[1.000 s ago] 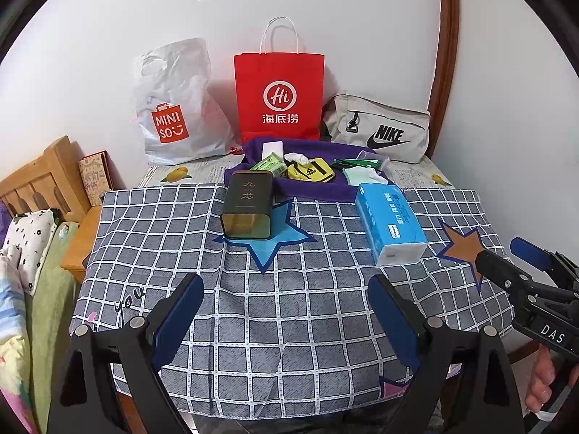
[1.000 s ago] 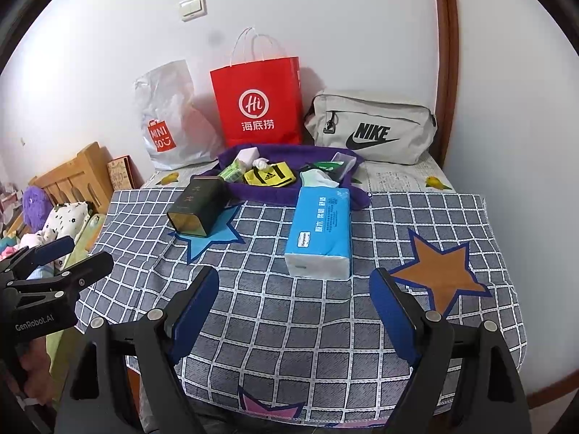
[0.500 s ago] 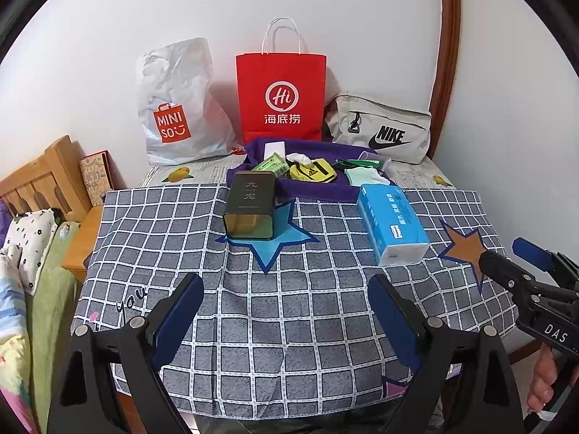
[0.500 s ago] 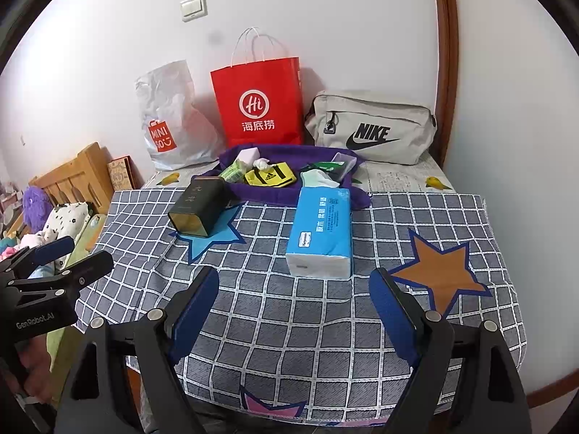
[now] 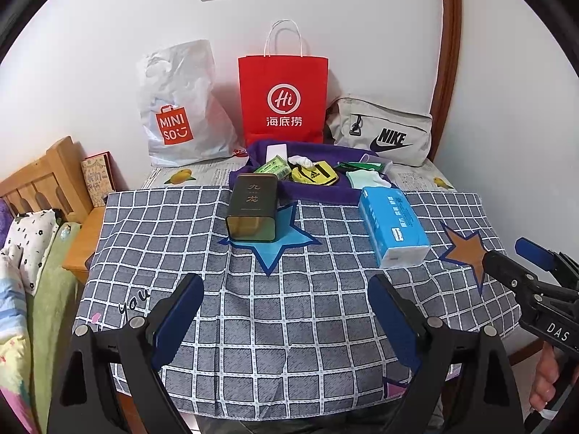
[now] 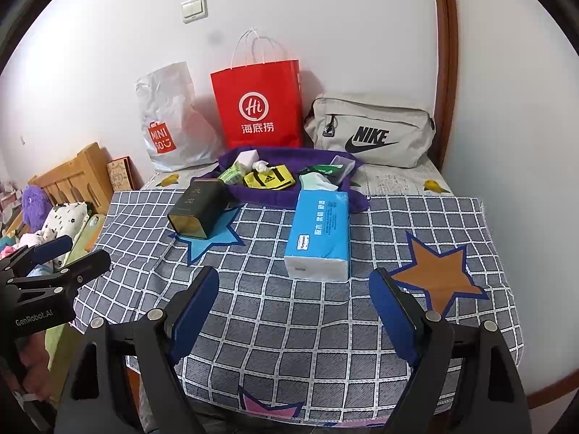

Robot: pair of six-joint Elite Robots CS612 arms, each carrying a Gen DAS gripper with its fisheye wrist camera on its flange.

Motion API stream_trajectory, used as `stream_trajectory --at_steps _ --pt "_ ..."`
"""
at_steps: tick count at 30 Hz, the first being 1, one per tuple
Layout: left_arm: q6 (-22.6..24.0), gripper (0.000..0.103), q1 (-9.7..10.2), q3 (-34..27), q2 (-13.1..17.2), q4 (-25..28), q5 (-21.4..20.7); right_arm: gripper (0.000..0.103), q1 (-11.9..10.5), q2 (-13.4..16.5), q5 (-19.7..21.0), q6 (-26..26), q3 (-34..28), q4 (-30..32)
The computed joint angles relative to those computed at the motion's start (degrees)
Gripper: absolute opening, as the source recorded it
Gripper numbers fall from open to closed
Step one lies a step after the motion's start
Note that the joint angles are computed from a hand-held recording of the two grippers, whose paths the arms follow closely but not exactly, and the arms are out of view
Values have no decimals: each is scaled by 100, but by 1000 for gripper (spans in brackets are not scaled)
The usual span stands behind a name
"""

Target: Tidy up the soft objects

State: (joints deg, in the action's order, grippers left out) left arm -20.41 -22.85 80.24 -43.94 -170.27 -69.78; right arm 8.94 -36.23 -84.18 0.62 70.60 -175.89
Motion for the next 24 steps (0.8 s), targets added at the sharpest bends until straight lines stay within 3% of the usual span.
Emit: stream_trajectory --at_steps 24 --pt "41 92 1 25 -11 -86 -10 85 1 -24 -21 -22 23 -25"
